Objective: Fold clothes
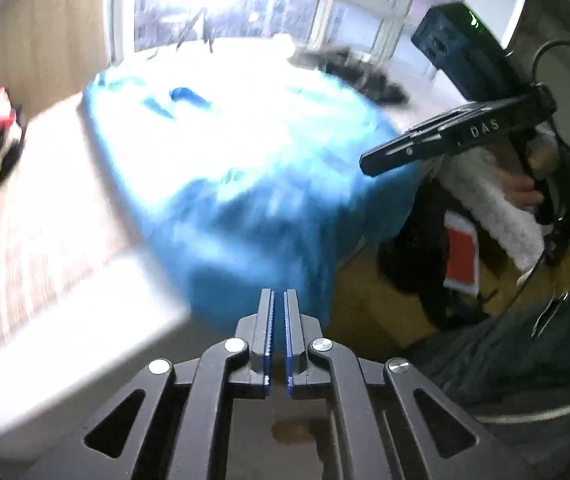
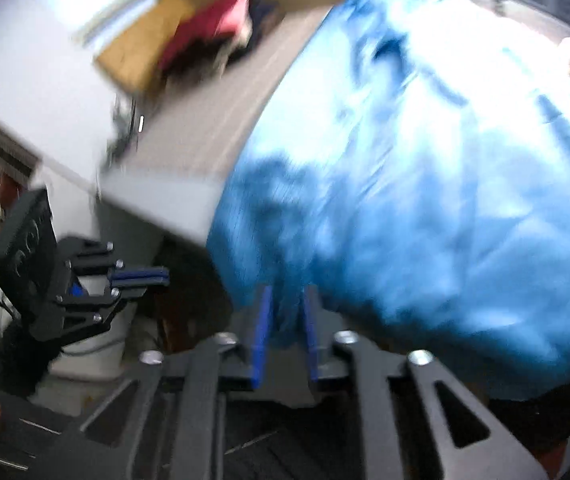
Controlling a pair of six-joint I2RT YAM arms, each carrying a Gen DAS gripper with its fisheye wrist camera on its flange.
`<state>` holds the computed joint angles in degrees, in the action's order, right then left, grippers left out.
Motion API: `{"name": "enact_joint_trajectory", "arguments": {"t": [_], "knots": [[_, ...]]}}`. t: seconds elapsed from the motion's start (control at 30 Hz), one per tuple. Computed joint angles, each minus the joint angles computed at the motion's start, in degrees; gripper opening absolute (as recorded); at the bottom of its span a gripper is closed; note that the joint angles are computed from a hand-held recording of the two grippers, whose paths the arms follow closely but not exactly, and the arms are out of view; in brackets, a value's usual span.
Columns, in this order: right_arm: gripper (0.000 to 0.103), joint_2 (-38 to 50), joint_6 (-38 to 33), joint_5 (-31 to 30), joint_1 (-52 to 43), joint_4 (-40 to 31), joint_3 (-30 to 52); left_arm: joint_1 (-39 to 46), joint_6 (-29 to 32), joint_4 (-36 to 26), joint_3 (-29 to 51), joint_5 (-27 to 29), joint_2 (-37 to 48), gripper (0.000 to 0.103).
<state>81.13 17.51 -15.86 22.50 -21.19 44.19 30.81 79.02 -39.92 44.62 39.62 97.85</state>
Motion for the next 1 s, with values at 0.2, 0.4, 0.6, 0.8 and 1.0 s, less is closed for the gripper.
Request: {"name": "enact_joint_trajectory", "arguments": {"t": [0.2,0.4,0.6,0.8,1.0], "knots": [[0.033,-13.28,-8.89,4.95,-19.55,-10.99,1.82,-9.55,-8.73,4.61,-3.5,2.36,-8.0,0.008],[0.033,-5.2,-23.94,-0.04,-42.62,-12.4,9.14,-28.52,-29.76,17.33,-11.37,-1.14,-15.07,0.01],[0.033,11.44,-36.41,-6.07,-53.59,-13.12,20.25,-61.98,-58.22,36.96,-13.17,-17.65,-13.43,0.027],[0.039,32.38,-44.86,-12.01,-55.66,-23.32,41.98,-81.07,-75.81,43.09,0.02,-33.54,3.95,0.03],[0.04,43.67,-47.63,-13.1,-52.11,-25.76,56.29,-86.19,-89.14,36.26,15.28,-46.27,18.01,0.035]]}}
